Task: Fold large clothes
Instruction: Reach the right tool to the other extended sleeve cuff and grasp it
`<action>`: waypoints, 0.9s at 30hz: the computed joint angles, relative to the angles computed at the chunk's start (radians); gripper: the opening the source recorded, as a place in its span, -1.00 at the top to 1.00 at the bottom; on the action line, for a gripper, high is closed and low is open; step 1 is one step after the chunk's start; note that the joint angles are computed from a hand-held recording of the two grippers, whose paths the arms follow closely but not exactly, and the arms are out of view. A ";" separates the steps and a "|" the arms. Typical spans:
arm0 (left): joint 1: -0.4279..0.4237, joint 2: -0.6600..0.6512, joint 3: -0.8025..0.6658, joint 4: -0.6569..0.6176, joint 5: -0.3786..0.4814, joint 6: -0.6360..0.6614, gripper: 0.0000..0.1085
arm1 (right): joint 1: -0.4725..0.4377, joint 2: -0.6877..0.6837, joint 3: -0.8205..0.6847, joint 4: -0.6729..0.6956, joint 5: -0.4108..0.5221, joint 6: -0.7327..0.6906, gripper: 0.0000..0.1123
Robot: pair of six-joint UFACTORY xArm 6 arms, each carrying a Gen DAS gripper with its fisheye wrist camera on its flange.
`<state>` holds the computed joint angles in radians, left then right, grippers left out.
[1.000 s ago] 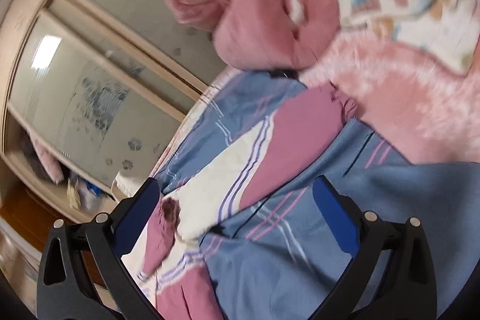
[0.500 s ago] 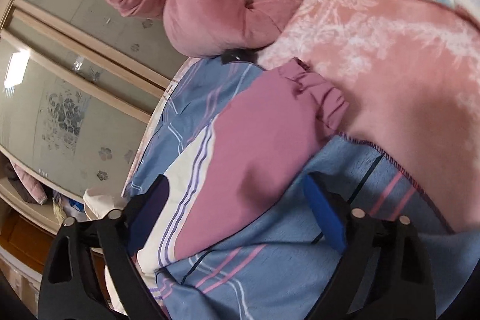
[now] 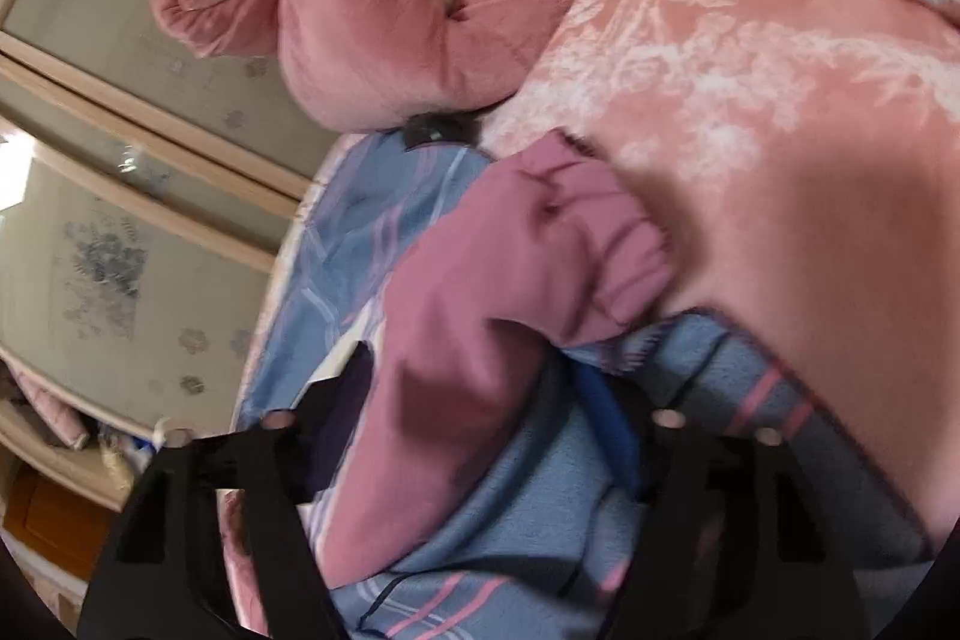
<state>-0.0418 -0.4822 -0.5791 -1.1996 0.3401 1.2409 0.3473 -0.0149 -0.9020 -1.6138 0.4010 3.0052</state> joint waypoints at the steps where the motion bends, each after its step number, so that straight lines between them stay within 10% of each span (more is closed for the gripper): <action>1: 0.000 0.000 0.001 0.000 -0.003 0.000 -0.86 | -0.003 -0.005 0.001 0.021 0.005 -0.025 -0.14; 8: 0.015 0.006 -0.003 0.004 0.015 -0.007 -0.86 | 0.020 -0.106 0.066 0.259 0.149 -0.273 -0.14; 16: 0.010 0.026 -0.016 0.013 0.022 -0.020 -0.86 | -0.044 -0.083 0.092 0.363 0.038 -0.351 -0.27; 21: 0.008 0.030 -0.016 0.028 0.019 -0.030 -0.86 | 0.015 -0.073 0.027 0.387 0.197 -0.469 0.38; 27: 0.034 0.014 -0.015 0.009 0.052 -0.018 -0.86 | 0.056 -0.071 -0.082 0.444 0.269 -0.679 0.59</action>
